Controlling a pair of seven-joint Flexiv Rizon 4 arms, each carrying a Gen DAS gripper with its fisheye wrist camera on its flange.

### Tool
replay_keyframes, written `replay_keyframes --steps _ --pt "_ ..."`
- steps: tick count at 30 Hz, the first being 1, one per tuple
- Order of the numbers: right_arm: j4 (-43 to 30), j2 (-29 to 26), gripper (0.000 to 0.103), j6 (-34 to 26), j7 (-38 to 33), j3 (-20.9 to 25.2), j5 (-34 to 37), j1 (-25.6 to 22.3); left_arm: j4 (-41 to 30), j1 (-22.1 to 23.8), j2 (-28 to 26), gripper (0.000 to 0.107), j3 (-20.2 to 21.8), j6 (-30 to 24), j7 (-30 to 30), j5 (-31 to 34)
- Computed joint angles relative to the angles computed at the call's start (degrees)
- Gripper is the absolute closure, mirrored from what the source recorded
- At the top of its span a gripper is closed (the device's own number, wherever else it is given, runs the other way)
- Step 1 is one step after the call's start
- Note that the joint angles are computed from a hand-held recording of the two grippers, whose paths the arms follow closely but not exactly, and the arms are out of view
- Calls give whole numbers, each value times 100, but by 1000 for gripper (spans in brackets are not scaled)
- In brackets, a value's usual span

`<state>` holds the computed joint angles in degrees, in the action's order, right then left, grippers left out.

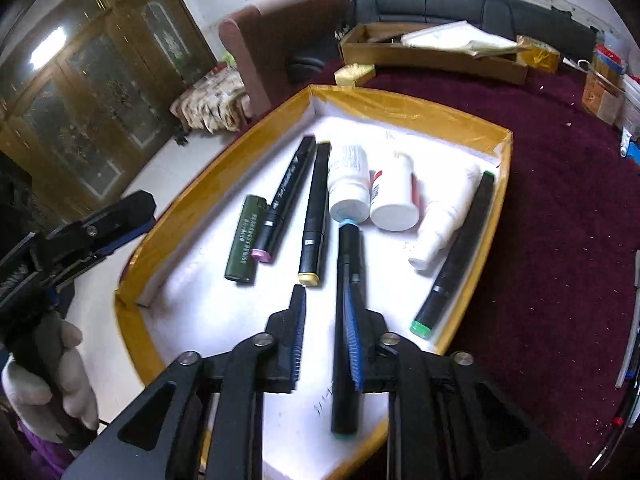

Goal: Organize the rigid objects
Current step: 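Release the marker in the tray, then grasp another black marker with right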

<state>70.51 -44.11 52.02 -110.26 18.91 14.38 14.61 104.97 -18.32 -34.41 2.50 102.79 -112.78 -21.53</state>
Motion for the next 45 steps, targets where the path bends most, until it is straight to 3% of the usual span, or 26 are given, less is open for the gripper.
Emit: replay_keyframes --steps 4,7,11,14,17,24,29,34,36,37,42,45 --pt "494 336 78 728 -437 249 542 -526 -94 -523 -57 49 374 264 -71 -146" --pt "815 524 70 1345 -450 189 815 -838 -188 -976 -156 43 643 498 1 -404" --pt "1180 697 70 1965 27 -99 913 -1292 -483 -1206 -335 42 513 641 346 -587" --pt "1338 687 70 2157 525 -353 780 -1585 -883 -1098 -487 42 188 253 684 -460" --pt "1430 670 70 2220 657 -195 780 -1991 -1328 -1212 -700 42 188 -239 777 -374" --pt "1222 522 70 1858 44 457 939 -2624 -2113 -1376 -1039 42 205 -1243 517 62" --pt "1368 557 70 1834 -534 387 859 -2322 -2507 -1618 -1164 42 544 -1708 103 444" --pt "1454 445 71 2060 -216 -130 287 -1712 -2716 -1651 -1208 42 638 -2002 -202 834" --pt "1512 377 84 2081 211 -545 -136 -1373 -2823 -1628 -1234 42 635 -2136 -272 999" --pt "1520 343 94 2112 341 -529 -270 -1390 -2898 -1608 -1257 42 622 -2218 -290 1084" --pt "1188 261 95 1709 -177 575 559 -2410 -3595 -1295 -1566 42 215 -2722 -103 1395" --pt "804 90 95 1213 -736 1217 1411 -3116 -4496 -1141 -2038 42 12 -3301 22 1473"
